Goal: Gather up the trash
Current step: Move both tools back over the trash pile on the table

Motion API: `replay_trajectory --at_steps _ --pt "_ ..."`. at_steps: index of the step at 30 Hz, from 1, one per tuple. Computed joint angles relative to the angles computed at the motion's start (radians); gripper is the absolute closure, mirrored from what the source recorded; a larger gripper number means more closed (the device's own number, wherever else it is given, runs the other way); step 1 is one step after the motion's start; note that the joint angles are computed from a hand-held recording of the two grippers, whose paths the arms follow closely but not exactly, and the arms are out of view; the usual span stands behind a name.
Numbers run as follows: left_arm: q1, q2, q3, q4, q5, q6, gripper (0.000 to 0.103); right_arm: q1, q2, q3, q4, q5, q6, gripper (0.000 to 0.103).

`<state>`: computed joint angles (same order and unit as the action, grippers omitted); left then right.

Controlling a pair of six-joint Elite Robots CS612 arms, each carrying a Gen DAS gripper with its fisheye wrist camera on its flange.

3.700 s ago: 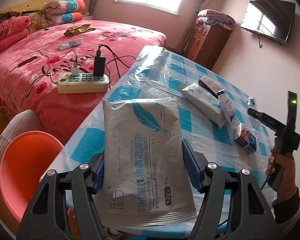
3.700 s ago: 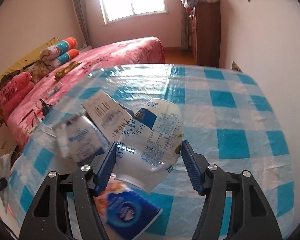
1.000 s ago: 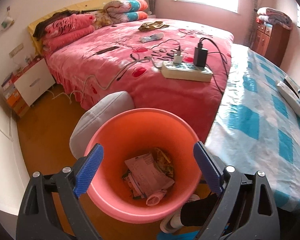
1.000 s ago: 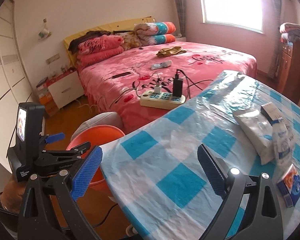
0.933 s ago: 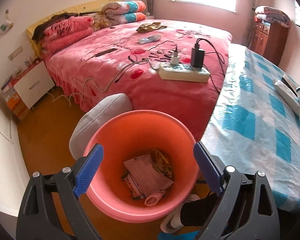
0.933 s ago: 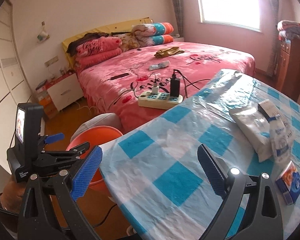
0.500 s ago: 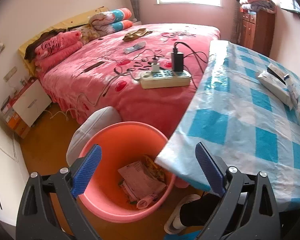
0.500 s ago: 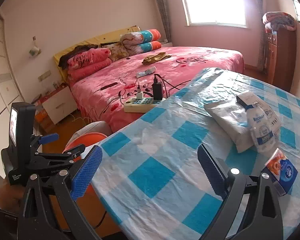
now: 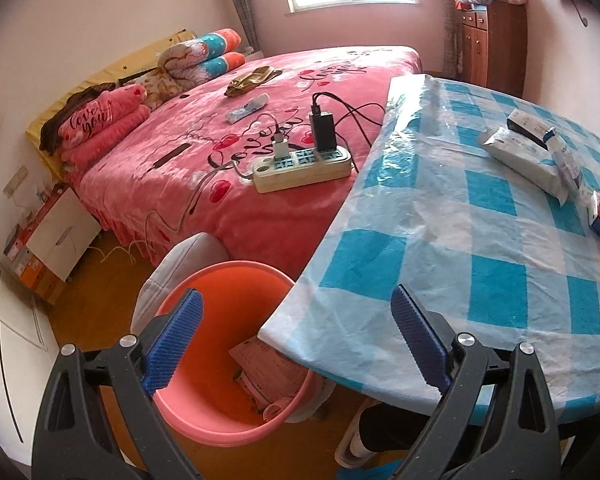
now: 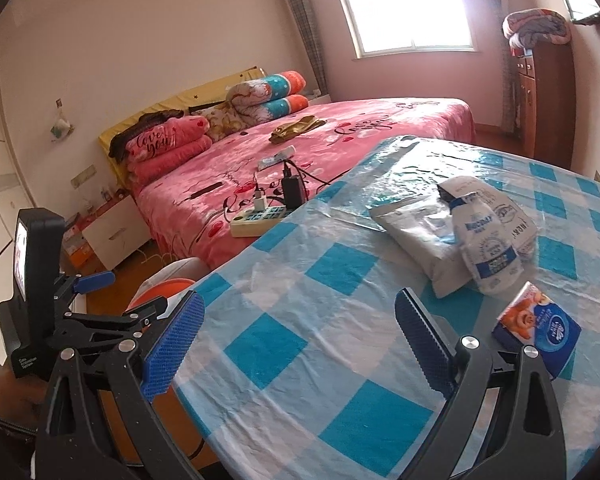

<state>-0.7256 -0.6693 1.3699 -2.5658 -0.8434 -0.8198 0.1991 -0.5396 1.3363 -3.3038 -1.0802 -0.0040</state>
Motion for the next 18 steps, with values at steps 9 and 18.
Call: replay_trajectory --at_steps 9,18 --pt "-0.012 0.013 -0.036 -0.002 -0.006 0.043 0.008 -0.029 0.013 -0.001 -0.027 0.015 0.07 0.008" --pt "-0.021 0.043 -0.097 -0.024 -0.04 0.122 0.008 -0.063 0.015 0.009 -0.06 0.0 0.143 0.008"
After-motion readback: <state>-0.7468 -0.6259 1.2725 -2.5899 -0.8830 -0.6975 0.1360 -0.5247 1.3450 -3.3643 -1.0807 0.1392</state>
